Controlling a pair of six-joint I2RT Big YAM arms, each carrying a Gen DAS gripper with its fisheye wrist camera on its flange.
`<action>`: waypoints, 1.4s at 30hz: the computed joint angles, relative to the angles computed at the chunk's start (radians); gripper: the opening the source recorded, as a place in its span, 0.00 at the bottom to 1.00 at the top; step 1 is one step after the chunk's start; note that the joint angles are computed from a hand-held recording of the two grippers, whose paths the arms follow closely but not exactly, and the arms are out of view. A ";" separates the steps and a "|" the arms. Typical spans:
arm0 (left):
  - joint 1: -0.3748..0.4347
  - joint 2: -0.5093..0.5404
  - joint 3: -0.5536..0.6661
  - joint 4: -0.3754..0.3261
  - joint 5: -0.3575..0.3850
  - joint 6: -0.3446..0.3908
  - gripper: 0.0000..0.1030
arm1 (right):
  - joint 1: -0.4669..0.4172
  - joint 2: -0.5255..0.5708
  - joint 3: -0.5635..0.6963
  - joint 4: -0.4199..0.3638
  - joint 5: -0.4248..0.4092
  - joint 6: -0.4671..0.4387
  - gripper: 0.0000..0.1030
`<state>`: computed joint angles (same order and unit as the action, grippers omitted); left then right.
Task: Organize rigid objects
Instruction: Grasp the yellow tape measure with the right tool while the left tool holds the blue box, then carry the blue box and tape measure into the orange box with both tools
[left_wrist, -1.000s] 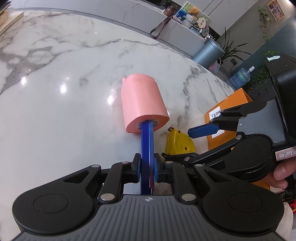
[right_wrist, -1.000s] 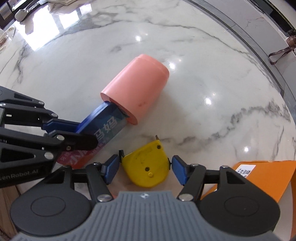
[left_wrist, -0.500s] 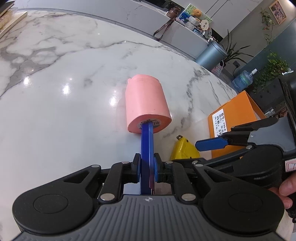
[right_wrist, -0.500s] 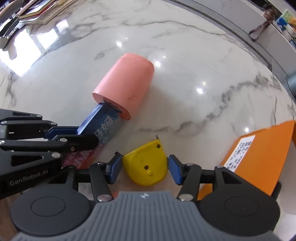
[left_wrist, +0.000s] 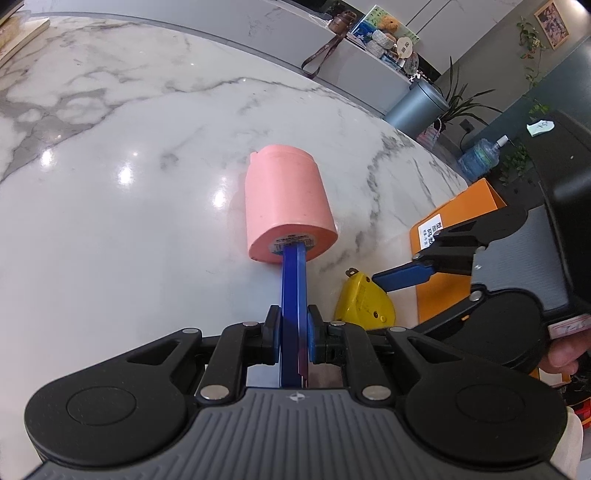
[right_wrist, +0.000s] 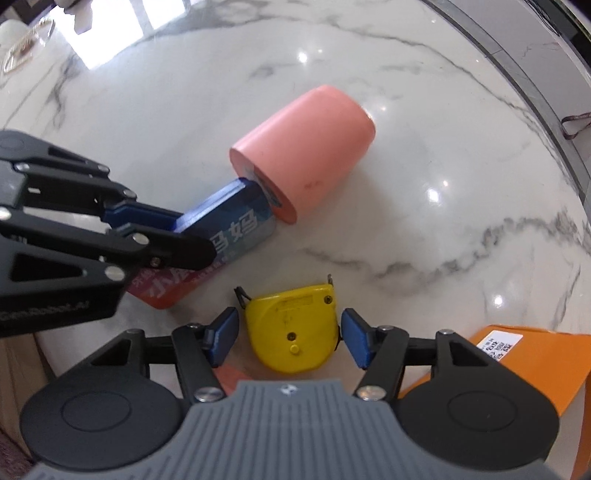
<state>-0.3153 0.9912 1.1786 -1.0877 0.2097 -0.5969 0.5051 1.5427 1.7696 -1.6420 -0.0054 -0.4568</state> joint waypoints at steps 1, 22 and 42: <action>0.001 0.000 -0.001 0.003 0.006 0.005 0.14 | 0.002 -0.004 -0.008 0.009 0.006 0.000 0.56; -0.021 -0.141 0.050 0.045 0.040 -0.031 0.14 | 0.046 -0.284 -0.137 0.244 0.016 0.344 0.55; -0.355 0.223 0.410 0.050 0.043 -0.170 0.14 | -0.494 -0.584 -0.281 0.228 -0.093 0.564 0.55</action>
